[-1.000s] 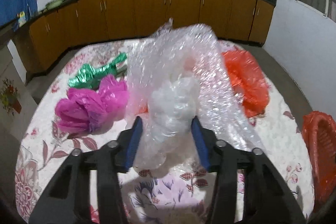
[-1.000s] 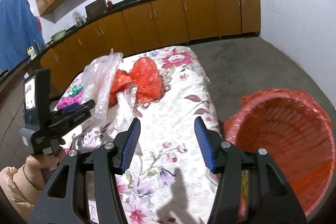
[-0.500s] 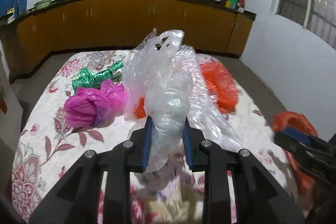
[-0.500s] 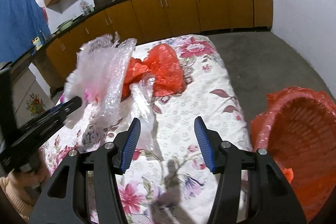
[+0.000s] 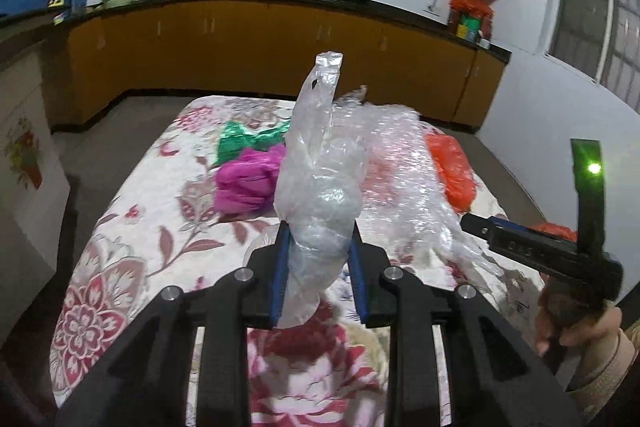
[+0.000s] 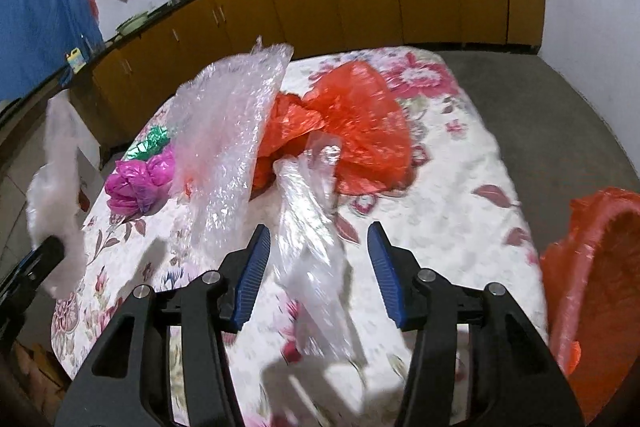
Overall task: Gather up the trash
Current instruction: 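Grasp a clear plastic bag with the left tool while the right tool grasps another clear bag, then carry both clear bags over the orange basket and open both tools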
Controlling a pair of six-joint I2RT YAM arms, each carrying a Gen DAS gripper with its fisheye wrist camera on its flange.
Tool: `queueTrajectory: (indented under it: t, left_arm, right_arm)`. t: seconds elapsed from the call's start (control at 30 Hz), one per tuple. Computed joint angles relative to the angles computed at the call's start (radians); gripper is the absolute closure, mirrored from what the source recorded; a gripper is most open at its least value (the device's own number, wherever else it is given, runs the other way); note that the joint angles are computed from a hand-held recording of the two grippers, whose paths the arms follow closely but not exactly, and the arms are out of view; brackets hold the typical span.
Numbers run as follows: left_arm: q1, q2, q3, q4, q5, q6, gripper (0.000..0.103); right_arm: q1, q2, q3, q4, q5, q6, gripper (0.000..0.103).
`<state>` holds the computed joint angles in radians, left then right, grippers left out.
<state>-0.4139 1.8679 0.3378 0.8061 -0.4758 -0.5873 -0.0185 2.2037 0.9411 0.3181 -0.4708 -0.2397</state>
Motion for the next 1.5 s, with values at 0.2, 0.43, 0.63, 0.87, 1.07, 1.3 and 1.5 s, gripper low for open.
queueTrajectory:
  t: [0.2, 0.43, 0.63, 0.87, 1.07, 1.3, 1.5]
  left_arm:
    - [0.0, -0.004, -0.005, -0.019, -0.001, -0.021, 0.075]
    - [-0.032, 0.005, 0.011, -0.034, -0.007, -0.036, 0.075]
    - [-0.085, 0.017, 0.046, -0.045, -0.005, -0.034, 0.075]
    - [-0.169, 0.036, 0.125, -0.084, -0.004, -0.019, 0.075]
    - [-0.249, 0.064, 0.206, -0.12, 0.006, -0.01, 0.075]
    - [-0.334, 0.097, 0.319, -0.176, 0.013, 0.01, 0.075]
    - [-0.382, 0.142, 0.422, -0.216, 0.034, 0.033, 0.075]
  right_arm:
    - [0.062, 0.089, 0.105, -0.057, 0.09, -0.003, 0.061]
    - [-0.015, 0.052, 0.027, -0.041, 0.044, -0.078, 0.087]
    - [-0.189, -0.053, -0.078, -0.053, -0.064, -0.132, 0.087]
    - [-0.401, -0.203, -0.153, -0.106, -0.158, -0.196, 0.087]
    - [-0.532, -0.281, -0.179, -0.134, -0.207, -0.227, 0.087]
    - [-0.638, -0.322, -0.18, -0.141, -0.243, -0.23, 0.087]
    - [-0.714, -0.316, -0.152, -0.15, -0.267, -0.223, 0.087]
